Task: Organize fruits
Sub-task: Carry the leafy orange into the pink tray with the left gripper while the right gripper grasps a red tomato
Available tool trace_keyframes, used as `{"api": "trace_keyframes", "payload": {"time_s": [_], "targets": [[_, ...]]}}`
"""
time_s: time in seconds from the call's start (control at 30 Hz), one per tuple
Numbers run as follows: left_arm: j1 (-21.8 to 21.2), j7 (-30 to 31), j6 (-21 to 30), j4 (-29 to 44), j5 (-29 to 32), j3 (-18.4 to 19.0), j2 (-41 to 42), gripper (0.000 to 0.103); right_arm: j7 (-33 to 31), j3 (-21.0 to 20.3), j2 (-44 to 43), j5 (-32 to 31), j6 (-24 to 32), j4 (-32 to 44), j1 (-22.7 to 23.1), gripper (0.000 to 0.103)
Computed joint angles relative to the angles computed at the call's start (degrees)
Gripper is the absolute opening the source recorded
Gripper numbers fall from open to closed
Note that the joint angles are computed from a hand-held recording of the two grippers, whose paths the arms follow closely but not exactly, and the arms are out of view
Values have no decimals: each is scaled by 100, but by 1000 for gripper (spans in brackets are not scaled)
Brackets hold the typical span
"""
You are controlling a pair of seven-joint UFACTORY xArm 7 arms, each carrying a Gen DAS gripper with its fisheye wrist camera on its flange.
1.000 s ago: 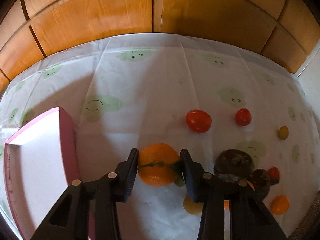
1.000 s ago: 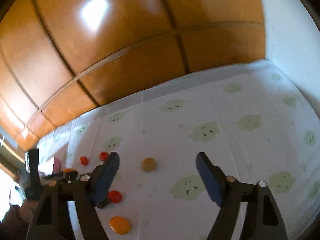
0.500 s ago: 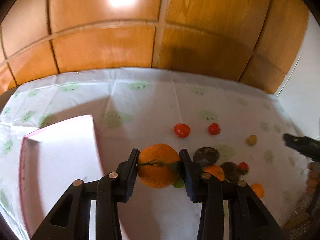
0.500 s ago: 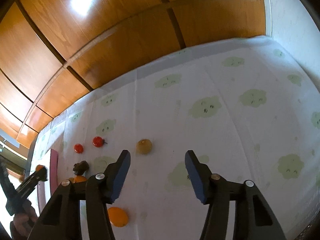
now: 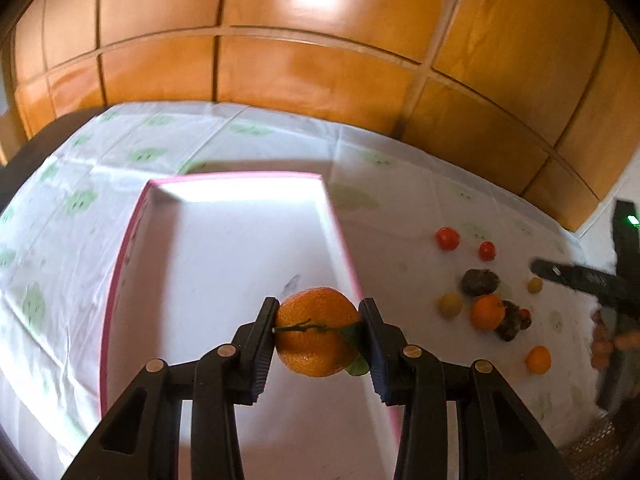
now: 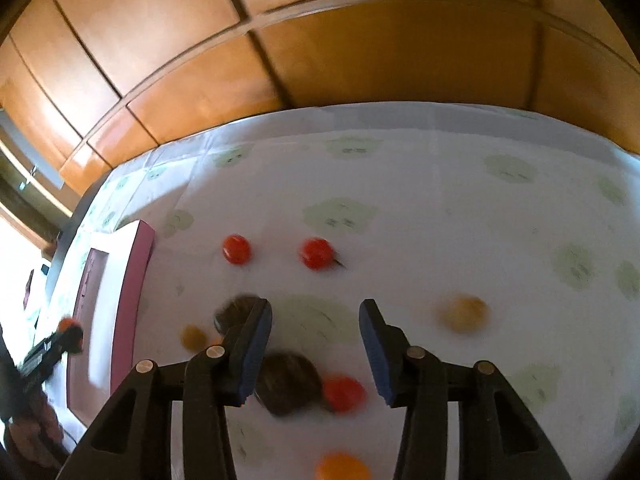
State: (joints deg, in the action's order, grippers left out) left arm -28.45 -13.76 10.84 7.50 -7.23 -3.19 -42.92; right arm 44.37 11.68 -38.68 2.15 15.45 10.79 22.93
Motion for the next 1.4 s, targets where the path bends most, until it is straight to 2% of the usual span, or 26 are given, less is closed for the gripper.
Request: {"api": "trace_keyframes", "payload": {"time_s": [0.1,0.23,0.3,0.4,0.53,0.67,0.77,0.9,1.03,1.1,1.13,1.17,1.2,1.3,1.4], "targets": [[36,81,189,-227,-34,170,-336,41,-71,60,873,-138,-298,415,-221,46],[160,56,241,-255,-63,178,-337,41,46,326,1588,-529,-152,844,-688,46],[198,58,208,-249,-74,186,-299,41,71,339,1858,-680,53,1009,-757,46],[170,131,141,-156,-125,301,-88,41,361,521,1919,-1102,-50,957,-984,30],[16,149,23,103,-327,405,441,41,312,379,1868,-1192,-61,890,-871,26],[-1,74,-124,391,-380,238,1005,41,185,213,1761,-1048,-59,814,-721,26],[91,8,-263,681,-377,133,1522,41,233,269,1775,-1039,-82,824,-748,26],[655,-282,-357,1121,-44,-321,2189,41,283,313,1804,-1064,-104,839,-781,26],[1094,-587,-414,1331,354,-634,2483,43,344,357,1826,-1153,-113,855,-832,26],[1226,-745,-452,1296,532,-740,2420,48,337,334,1805,-1153,-134,829,-822,26],[1290,-826,-475,1236,629,-808,2314,52,343,334,1799,-1154,-135,823,-823,26],[1410,-964,-491,1156,752,-937,2170,61,356,342,1794,-1157,-126,824,-827,26],[1500,-1093,-512,1055,857,-1049,1991,64,379,360,1786,-1167,-107,829,-836,26],[1597,-1344,-461,798,1078,-1236,1493,66,452,405,1732,-1208,-40,834,-853,26],[1471,-1523,-361,464,1156,-1238,861,70,692,544,1580,-1313,3,779,-960,25]]}}
